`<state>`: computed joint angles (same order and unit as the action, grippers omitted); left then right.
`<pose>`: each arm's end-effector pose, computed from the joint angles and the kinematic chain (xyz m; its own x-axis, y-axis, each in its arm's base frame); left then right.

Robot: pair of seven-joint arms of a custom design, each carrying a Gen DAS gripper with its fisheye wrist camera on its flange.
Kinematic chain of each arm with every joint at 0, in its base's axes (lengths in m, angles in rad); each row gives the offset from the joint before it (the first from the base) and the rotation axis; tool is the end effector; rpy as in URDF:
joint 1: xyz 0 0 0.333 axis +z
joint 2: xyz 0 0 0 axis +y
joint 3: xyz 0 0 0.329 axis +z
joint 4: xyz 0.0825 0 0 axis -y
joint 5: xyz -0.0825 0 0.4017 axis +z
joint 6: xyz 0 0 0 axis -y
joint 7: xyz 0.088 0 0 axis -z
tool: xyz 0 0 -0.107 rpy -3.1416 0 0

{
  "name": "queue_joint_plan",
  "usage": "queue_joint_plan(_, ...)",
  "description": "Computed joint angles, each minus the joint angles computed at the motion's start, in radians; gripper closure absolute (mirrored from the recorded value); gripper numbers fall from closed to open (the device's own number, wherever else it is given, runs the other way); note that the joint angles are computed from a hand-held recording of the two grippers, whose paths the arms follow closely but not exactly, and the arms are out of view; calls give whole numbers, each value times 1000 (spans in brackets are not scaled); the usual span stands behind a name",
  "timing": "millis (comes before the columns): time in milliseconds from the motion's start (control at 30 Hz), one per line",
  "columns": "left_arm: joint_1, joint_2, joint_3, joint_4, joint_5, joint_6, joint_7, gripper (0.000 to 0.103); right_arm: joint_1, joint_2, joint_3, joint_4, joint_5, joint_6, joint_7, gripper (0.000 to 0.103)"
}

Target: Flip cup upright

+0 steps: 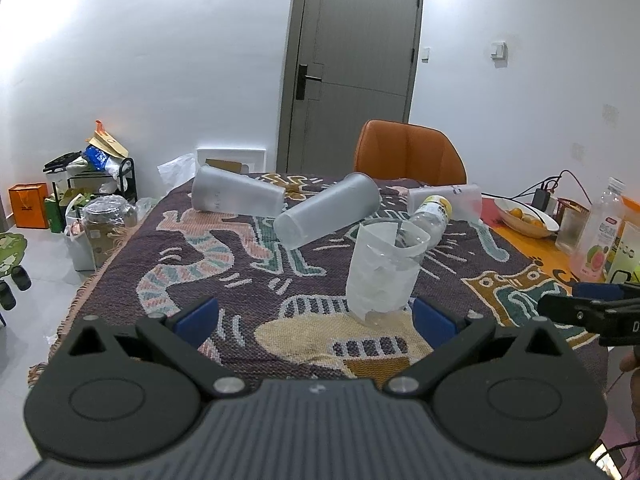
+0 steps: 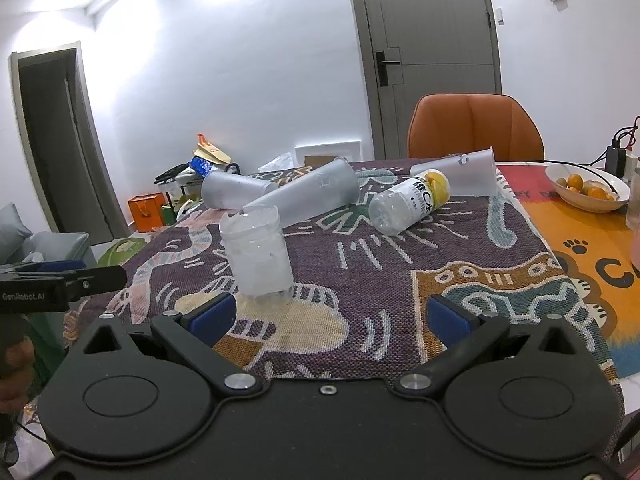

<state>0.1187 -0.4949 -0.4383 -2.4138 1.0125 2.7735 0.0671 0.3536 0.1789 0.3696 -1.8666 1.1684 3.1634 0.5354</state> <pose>0.4240 -0.2037 0.5485 0.2471 -0.9642 0.0960 -0.4240 -0.1967 -0.8841 0.5462 0.3507 0.5172 0.5885 -0.7896 -0.1738 -0.4505 -0.1418 -0.8814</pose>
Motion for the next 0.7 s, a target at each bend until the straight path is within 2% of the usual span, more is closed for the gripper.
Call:
queue_joint_plan(200,-6,19,6,8,-10,19,23,1,-2,6,-1,-7,-38,0,39,0)
queue_joint_plan(400,-8,28,5,14,-12,11,31,1,-19,4,15,0,10,-18,1,0)
queue_joint_plan(700,-18,24,10,12,-7,-1,30,1,10,6,-16,0,13,-17,6,0)
